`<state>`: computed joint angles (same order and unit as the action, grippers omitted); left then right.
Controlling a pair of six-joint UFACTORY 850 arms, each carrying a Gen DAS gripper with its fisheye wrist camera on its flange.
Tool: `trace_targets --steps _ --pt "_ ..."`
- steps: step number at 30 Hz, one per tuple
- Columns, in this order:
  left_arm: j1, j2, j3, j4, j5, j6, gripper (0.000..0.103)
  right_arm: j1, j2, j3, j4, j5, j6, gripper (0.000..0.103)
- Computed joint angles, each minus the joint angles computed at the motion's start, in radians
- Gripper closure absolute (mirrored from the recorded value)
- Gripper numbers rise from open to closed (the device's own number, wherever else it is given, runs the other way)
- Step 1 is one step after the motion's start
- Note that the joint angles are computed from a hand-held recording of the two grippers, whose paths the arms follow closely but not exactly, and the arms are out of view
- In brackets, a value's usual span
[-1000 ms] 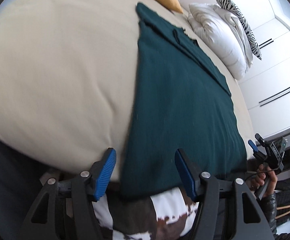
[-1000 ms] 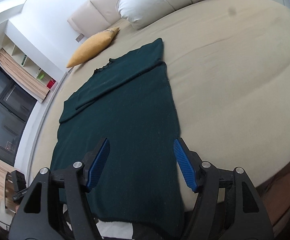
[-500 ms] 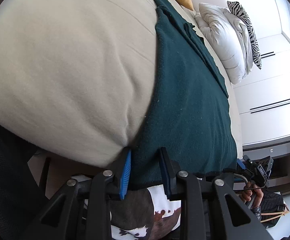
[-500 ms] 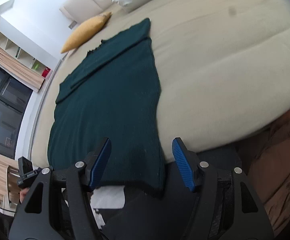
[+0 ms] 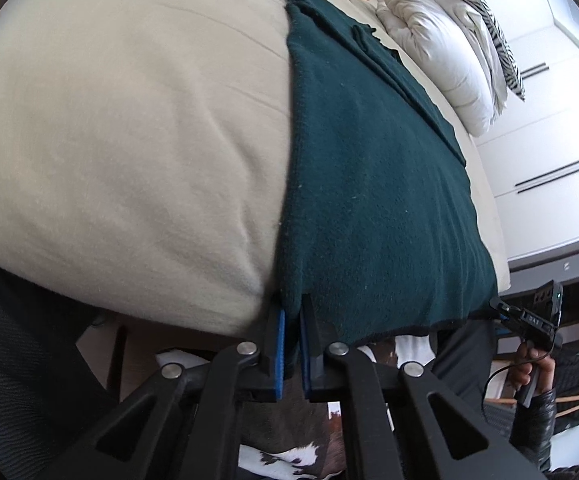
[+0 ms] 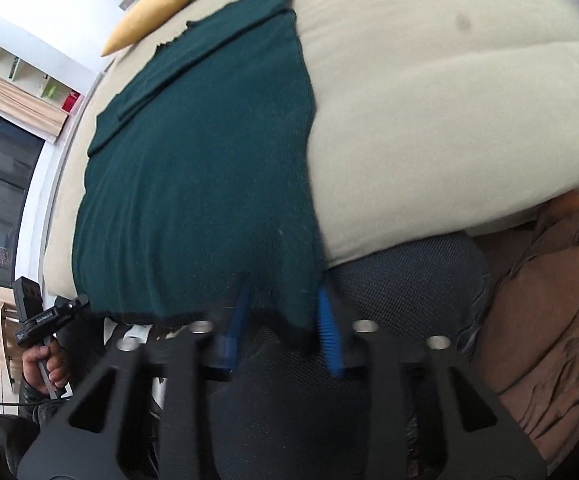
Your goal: Fold small clothes
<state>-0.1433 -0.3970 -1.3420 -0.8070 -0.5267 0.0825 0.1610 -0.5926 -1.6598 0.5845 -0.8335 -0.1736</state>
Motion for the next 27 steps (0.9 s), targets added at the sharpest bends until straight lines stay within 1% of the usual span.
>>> trace_targets --steps 2,4,7,9,11,13,17,19,24,27 --pt "0.002 0.004 -0.005 0.013 -0.011 -0.005 0.097 0.001 -0.006 -0.002 -0.008 -0.003 0.012 0.096" --pt "0.005 0.013 -0.009 0.005 -0.016 0.015 0.097 -0.004 -0.003 0.005 0.026 0.000 -0.013 0.097" --pt "0.016 0.035 -0.002 -0.082 -0.008 0.097 0.097 -0.020 0.011 0.020 0.164 0.004 -0.118 0.097" --pt "0.028 0.052 0.006 -0.203 -0.004 0.192 0.097 -0.035 0.022 0.036 0.284 0.011 -0.197 0.097" --pt "0.047 0.066 0.019 -0.382 -0.017 0.327 0.097 -0.052 0.031 0.051 0.425 0.017 -0.283 0.098" --pt "0.064 0.068 0.014 -0.503 -0.027 0.407 0.097 -0.069 0.029 0.054 0.561 0.028 -0.349 0.097" --pt "0.082 0.049 -0.021 -0.669 -0.034 0.497 0.097 -0.086 -0.002 0.021 0.764 0.033 -0.433 0.097" --pt "0.091 0.030 -0.050 -0.702 -0.030 0.508 0.097 -0.082 -0.037 -0.040 0.796 0.043 -0.435 0.097" --pt "0.108 -0.049 -0.164 -0.743 -0.029 0.489 0.097 -0.059 -0.152 -0.244 0.782 0.070 -0.357 0.097" --pt "0.124 -0.113 -0.257 -0.742 -0.039 0.452 0.097 -0.051 -0.262 -0.431 0.726 0.072 -0.259 0.097"
